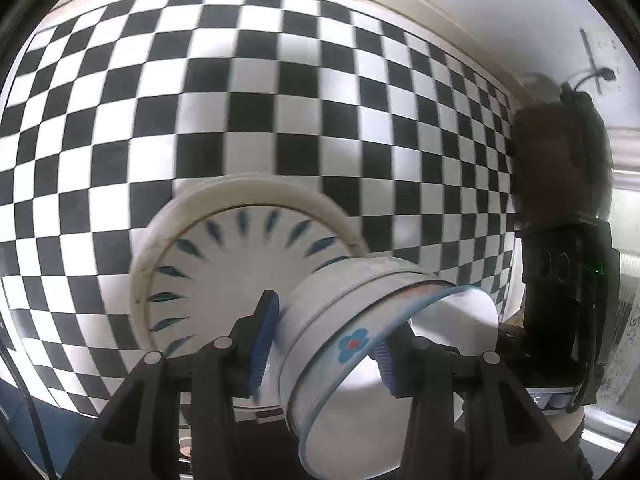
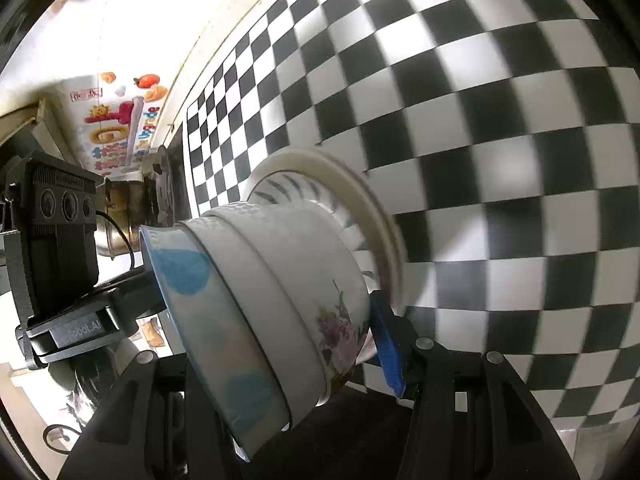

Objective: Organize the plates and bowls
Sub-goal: 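Lift the bowl stack with both grippers over the plate stack, then lower the bowl stack onto the blue-striped plate with both grippers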

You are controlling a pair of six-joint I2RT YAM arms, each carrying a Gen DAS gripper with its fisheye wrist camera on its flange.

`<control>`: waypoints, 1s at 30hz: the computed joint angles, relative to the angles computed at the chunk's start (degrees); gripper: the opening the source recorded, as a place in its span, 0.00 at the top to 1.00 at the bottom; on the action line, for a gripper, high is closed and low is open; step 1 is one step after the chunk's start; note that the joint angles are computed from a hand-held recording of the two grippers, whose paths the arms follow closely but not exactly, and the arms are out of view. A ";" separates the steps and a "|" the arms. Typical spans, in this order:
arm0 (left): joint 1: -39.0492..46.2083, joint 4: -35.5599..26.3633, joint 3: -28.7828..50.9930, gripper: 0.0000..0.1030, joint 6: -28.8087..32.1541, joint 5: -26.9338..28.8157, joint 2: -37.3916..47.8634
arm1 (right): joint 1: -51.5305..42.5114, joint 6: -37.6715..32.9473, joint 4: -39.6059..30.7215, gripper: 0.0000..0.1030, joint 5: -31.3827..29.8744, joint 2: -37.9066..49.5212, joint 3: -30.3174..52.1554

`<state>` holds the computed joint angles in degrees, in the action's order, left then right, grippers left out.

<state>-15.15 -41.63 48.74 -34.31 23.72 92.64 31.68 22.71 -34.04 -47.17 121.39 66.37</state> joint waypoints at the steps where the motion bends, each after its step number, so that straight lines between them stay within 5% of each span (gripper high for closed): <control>1: 0.60 0.28 -0.49 0.61 0.30 0.11 0.17 | 0.97 1.00 0.76 0.49 -0.02 0.55 0.34; 30: 9.29 4.92 -8.39 0.61 5.44 1.62 1.55 | 7.89 4.00 -0.43 0.49 3.57 11.12 11.01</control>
